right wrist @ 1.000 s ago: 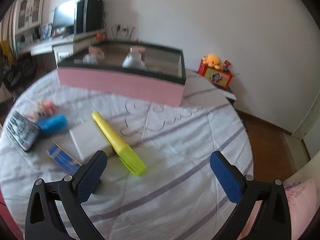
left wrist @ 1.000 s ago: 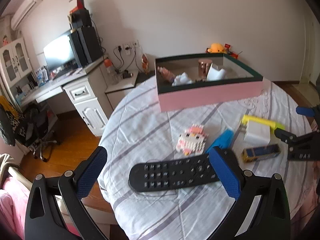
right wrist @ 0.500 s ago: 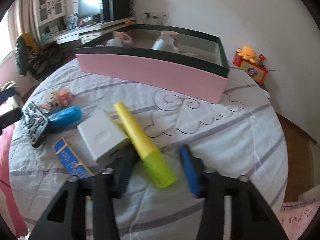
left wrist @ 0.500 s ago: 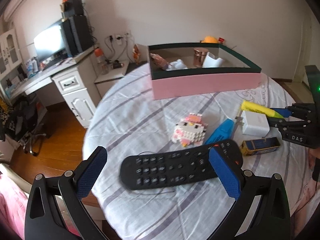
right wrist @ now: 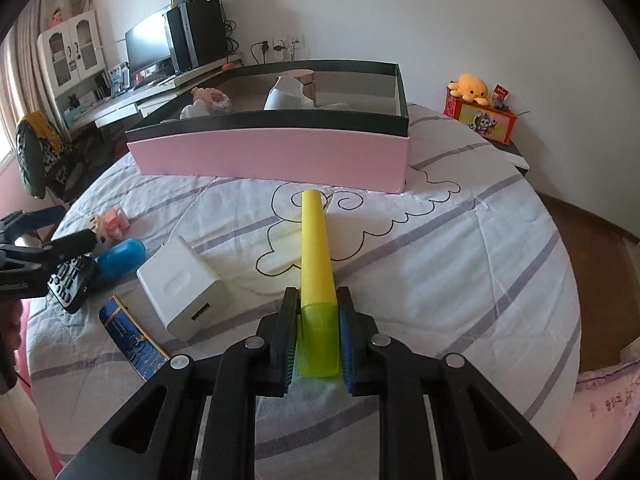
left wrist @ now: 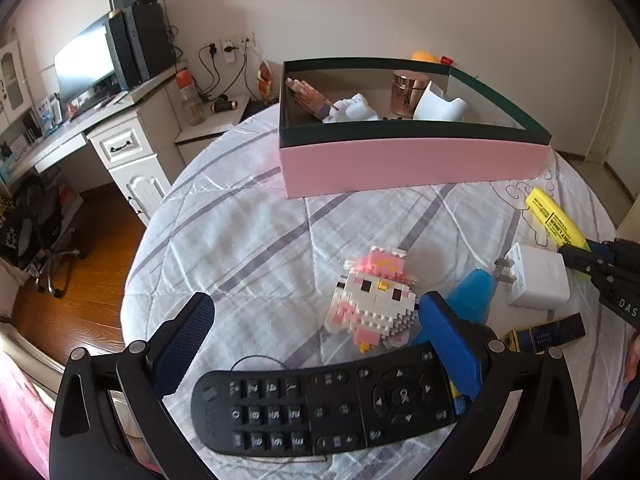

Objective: Organize rigid objects
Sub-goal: 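Grasp the yellow highlighter with right tool while left tool reaches the lego figure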

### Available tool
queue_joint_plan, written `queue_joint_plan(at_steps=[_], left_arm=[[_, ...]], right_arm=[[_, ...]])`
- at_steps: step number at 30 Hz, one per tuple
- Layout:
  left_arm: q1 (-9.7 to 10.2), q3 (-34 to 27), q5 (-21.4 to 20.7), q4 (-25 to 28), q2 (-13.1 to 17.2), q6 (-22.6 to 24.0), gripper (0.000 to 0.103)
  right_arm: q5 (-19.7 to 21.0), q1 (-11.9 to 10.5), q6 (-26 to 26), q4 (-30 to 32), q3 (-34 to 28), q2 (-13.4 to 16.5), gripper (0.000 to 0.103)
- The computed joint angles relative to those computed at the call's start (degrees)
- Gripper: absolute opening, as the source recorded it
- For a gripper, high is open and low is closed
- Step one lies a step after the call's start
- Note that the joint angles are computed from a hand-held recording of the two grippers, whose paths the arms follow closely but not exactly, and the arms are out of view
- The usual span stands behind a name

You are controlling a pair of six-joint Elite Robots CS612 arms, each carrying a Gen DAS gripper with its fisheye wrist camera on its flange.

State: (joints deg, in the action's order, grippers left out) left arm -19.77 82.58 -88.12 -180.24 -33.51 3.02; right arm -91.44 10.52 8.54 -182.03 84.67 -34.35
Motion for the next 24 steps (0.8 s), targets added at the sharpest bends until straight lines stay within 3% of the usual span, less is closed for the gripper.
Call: queue_joint_plan(at_steps=[6, 14, 24], left_arm=[[-0.75, -0.58, 3.13, 0.99, 0.57, 1.47, 0.103], [0.13, -1.91, 0.13, 3.25, 1.49, -2.83, 0.103], [0.05, -1.27, -0.23, 1.21, 1.63, -2.21, 0.102]], right_arm=[[0.19, -0.14, 0.08, 0.13, -0.28, 0.23, 0.018], [-1.71, 0.3, -1.13, 0.47, -0.49, 0.38, 0.018], [-2.41, 0.46, -1.69, 0.52, -0.51, 0.41, 0.018]])
